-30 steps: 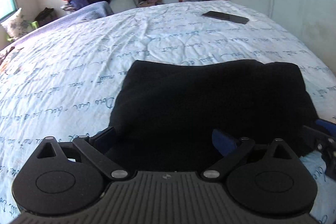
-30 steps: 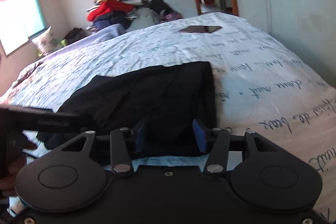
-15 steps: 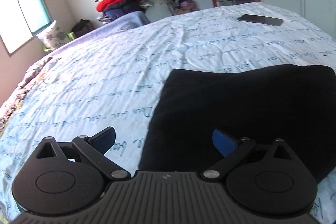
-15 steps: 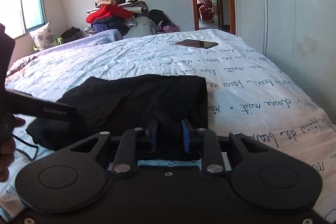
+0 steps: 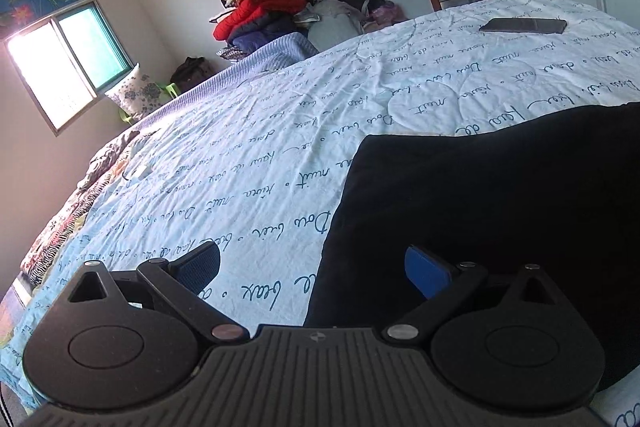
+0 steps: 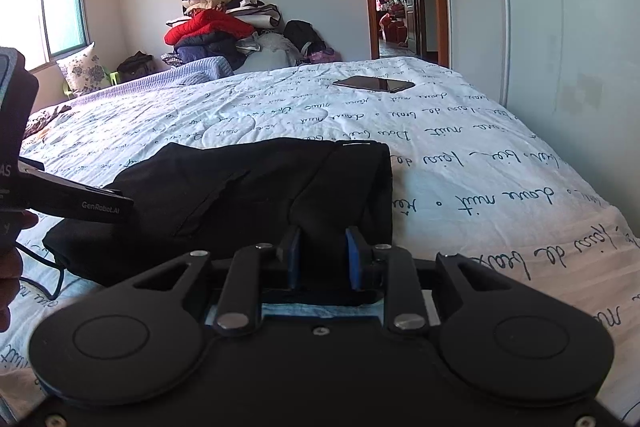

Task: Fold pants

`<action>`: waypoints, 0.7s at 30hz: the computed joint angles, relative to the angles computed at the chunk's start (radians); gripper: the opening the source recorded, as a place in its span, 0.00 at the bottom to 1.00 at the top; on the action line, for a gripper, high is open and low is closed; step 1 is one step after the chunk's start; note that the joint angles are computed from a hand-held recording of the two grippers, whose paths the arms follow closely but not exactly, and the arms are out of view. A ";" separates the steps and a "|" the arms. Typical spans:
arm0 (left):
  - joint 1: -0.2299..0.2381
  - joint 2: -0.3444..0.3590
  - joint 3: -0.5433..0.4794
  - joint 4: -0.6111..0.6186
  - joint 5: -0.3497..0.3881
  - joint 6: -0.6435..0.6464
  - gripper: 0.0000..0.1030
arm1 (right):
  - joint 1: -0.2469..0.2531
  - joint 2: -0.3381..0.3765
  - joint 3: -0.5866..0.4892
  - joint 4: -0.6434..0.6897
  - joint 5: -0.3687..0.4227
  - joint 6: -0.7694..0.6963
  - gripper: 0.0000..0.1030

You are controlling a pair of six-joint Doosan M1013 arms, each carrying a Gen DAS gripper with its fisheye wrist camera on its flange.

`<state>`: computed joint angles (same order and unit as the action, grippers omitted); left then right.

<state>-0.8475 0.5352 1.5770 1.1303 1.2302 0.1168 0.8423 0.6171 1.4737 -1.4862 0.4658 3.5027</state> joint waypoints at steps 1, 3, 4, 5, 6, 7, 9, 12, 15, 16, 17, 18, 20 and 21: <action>0.000 0.000 0.000 0.000 0.003 0.000 0.98 | 0.000 -0.001 0.002 -0.006 -0.001 0.007 0.23; 0.000 0.001 0.001 0.001 0.008 -0.001 0.98 | 0.001 -0.004 0.006 -0.016 -0.002 0.016 0.23; 0.000 0.001 0.001 0.001 0.009 0.000 0.98 | 0.001 -0.005 0.008 -0.020 -0.002 0.019 0.23; 0.000 0.000 0.001 0.000 0.010 0.000 0.98 | 0.002 -0.006 0.010 -0.024 0.000 0.020 0.23; 0.001 0.000 0.001 0.000 0.011 0.001 0.98 | 0.003 -0.007 0.011 -0.027 0.001 0.019 0.23; 0.001 0.000 0.000 -0.001 0.014 0.002 0.98 | 0.003 -0.008 0.013 -0.030 0.002 0.020 0.23; 0.002 0.000 0.001 -0.002 0.015 0.002 0.98 | 0.005 -0.009 0.016 -0.036 0.002 0.026 0.23; 0.002 -0.003 0.003 -0.006 0.011 0.003 0.98 | 0.005 -0.011 0.019 -0.041 0.000 0.033 0.23; 0.003 -0.005 0.005 -0.008 0.004 0.002 0.98 | 0.007 -0.013 0.020 -0.040 0.002 0.029 0.23; 0.004 -0.007 0.007 -0.010 -0.001 0.002 0.98 | 0.007 -0.013 0.020 -0.038 0.002 0.025 0.23; 0.005 -0.008 0.008 -0.013 -0.007 0.001 0.98 | 0.008 -0.013 0.020 -0.038 0.003 0.024 0.23; 0.006 -0.010 0.009 -0.016 -0.012 0.000 0.98 | 0.008 -0.013 0.020 -0.037 0.004 0.021 0.23; 0.008 -0.014 0.013 -0.022 -0.025 -0.004 0.98 | 0.011 -0.013 0.019 -0.033 0.009 0.010 0.23; 0.010 -0.016 0.015 -0.025 -0.031 -0.005 0.98 | 0.011 -0.013 0.019 -0.031 0.010 0.004 0.23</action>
<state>-0.8377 0.5188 1.5923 1.1052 1.1988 0.1121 0.8536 0.6042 1.4925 -1.5173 0.4763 3.5065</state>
